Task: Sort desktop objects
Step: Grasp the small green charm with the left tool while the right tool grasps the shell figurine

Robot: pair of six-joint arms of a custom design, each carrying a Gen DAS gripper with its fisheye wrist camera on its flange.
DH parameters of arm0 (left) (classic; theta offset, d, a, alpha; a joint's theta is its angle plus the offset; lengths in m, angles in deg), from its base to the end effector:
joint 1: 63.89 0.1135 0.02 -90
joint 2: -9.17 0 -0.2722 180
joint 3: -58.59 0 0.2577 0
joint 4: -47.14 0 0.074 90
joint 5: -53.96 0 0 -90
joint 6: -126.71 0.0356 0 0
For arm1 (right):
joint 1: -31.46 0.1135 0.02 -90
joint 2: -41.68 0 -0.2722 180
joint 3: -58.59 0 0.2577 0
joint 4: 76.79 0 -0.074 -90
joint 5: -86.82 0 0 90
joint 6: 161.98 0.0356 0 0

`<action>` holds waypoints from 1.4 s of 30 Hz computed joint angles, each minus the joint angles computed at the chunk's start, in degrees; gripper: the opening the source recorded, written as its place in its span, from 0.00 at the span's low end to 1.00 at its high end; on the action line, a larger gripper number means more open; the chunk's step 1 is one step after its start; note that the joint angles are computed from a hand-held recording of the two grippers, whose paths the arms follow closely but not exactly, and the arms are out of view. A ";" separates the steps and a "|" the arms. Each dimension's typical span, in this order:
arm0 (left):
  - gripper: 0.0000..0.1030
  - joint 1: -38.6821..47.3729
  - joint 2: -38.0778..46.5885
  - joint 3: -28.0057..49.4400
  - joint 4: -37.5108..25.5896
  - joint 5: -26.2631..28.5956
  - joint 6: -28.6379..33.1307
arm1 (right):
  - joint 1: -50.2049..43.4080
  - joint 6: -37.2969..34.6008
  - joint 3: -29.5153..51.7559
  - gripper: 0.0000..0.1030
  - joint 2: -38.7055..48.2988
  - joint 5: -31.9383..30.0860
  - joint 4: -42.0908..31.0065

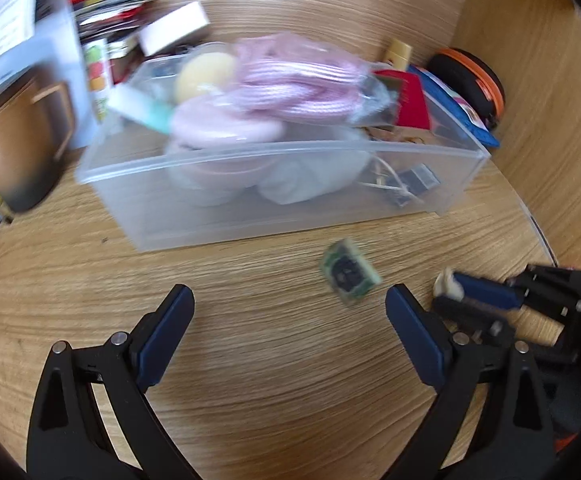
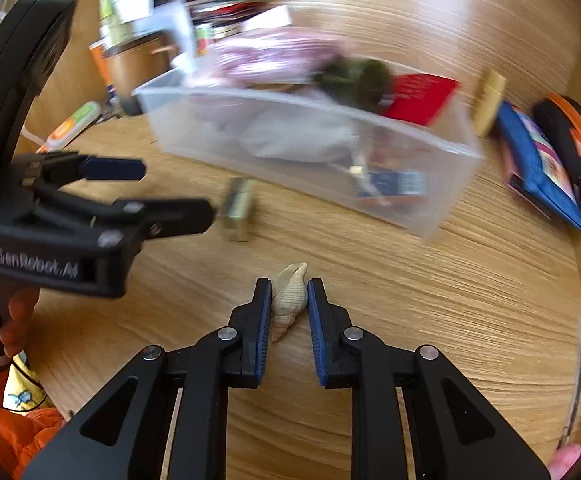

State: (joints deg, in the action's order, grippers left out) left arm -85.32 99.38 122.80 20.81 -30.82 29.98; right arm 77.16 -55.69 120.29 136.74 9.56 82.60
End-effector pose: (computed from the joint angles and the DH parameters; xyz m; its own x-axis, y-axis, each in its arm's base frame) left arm 0.2962 -0.1198 0.1861 -0.7804 0.1810 -0.5985 0.3264 0.9343 -0.1431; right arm 0.2313 0.2258 0.1550 -0.7125 -0.3384 -0.6146 -0.4247 0.9053 -0.0062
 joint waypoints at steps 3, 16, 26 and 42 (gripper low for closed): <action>0.94 -1.49 1.10 0.72 0.69 -0.56 1.18 | -2.91 0.26 -2.07 0.16 -2.84 -0.37 0.14; 0.62 -2.57 6.01 5.06 -0.95 1.09 5.82 | -7.80 -0.33 -4.32 0.16 -5.95 -1.43 1.46; 0.36 -2.85 6.58 5.49 -0.03 0.85 6.96 | -7.62 -0.52 -3.57 0.16 -5.23 -1.03 1.70; 0.15 -1.73 3.56 2.43 1.65 -1.11 4.93 | -6.87 -0.56 -3.07 0.16 -5.81 -0.75 2.47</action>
State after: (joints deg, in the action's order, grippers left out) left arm -87.05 102.94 125.23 22.46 -31.93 34.91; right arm 70.29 -56.25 117.22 130.93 8.81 85.07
